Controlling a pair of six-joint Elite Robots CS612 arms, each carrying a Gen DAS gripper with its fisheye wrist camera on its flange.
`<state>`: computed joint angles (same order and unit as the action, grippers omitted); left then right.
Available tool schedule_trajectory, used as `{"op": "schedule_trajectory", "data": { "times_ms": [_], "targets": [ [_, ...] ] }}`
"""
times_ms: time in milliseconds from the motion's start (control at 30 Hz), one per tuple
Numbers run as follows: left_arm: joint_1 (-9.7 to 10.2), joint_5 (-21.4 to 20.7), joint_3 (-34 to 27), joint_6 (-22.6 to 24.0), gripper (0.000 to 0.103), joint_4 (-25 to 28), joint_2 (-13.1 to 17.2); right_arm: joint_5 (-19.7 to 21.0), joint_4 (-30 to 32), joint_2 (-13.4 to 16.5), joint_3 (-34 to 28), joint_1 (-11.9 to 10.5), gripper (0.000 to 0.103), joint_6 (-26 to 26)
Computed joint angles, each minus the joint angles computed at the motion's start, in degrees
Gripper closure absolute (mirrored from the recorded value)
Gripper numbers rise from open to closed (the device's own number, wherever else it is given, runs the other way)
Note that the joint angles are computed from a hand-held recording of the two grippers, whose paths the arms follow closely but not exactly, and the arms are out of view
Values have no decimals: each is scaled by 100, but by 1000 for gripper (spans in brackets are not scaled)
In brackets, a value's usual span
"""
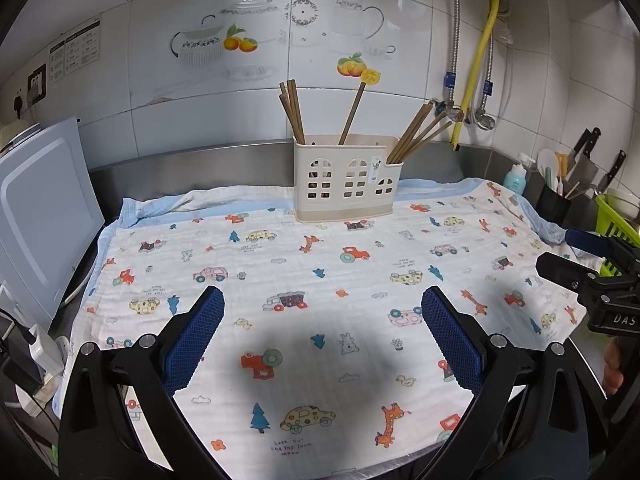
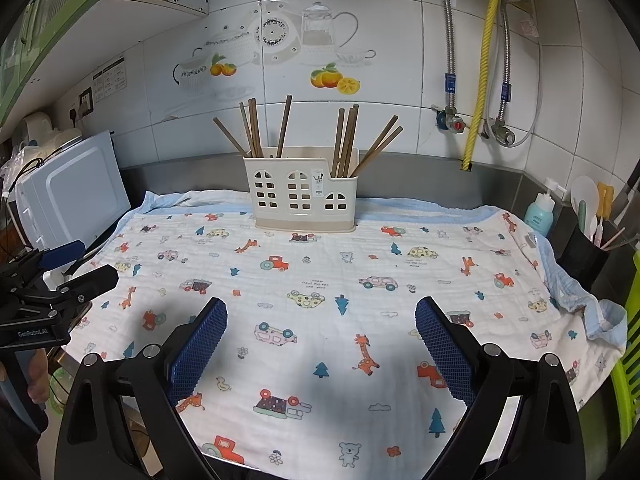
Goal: Organize utensils
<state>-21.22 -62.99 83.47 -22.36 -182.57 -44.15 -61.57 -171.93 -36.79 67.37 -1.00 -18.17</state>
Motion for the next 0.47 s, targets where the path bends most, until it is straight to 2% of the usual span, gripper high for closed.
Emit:
{"op": "schedule_trajectory", "data": {
  "times_ms": [467],
  "targets": [
    [4,83,-20,-20,5,138,-8,-8,-22,1,4,2,11,11]
  ]
}}
